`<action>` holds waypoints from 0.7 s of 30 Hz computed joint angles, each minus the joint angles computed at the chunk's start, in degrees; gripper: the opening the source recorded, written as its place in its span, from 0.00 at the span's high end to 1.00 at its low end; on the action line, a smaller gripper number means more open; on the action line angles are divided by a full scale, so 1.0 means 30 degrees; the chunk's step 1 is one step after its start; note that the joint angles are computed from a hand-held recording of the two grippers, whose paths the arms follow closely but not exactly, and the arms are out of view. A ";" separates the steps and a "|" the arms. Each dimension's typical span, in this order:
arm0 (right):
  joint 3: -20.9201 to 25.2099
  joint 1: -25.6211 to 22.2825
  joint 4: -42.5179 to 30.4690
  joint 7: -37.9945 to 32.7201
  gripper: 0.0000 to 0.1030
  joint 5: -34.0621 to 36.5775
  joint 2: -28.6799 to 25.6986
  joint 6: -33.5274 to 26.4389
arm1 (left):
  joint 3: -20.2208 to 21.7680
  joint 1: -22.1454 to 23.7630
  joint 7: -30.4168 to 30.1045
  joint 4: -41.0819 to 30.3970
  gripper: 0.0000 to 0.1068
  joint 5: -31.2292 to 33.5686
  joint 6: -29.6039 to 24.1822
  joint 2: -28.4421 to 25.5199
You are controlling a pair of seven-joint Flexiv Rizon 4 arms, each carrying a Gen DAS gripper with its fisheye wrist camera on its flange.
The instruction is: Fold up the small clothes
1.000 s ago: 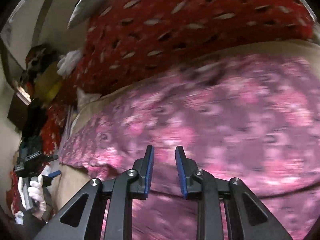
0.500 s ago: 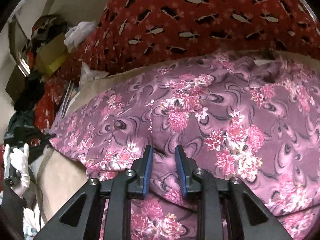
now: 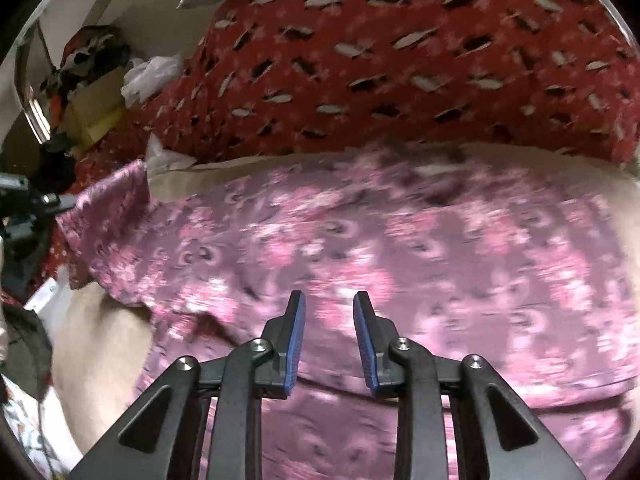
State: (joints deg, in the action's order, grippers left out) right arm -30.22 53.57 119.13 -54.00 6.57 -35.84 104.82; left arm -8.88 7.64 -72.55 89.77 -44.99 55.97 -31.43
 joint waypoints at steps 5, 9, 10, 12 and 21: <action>-0.3458 0.2335 0.2254 -0.1006 0.68 0.0193 0.0328 -0.0410 | -0.0388 -0.1423 -0.0314 0.0021 0.98 0.0912 -0.0632 0.0244; -0.5553 0.3738 0.4055 -0.1551 0.66 0.0925 -0.0357 -0.0310 | -0.0766 -0.2526 -0.0446 -0.0067 0.98 0.1408 -0.1086 -0.0120; -0.5562 0.3652 0.4375 -0.1572 0.66 0.1158 -0.0525 -0.0241 | -0.0832 -0.2722 -0.0449 -0.0057 0.98 0.1476 -0.1167 -0.0215; -0.4563 0.2614 0.4878 -0.1522 0.65 0.1555 -0.0557 0.0100 | -0.0825 -0.3423 -0.0819 -0.0188 0.98 0.2037 -0.1276 -0.0672; 0.0094 -0.1002 0.4966 -0.3162 0.61 0.4286 -0.1465 0.5359 | -0.1099 -0.3890 -0.2414 -0.0247 0.94 0.3282 -0.2070 -0.2610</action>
State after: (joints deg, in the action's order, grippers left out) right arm -29.94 50.56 134.02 -63.49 19.42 -40.24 120.89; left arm -12.18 -4.03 -79.79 89.03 -35.15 49.76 -39.26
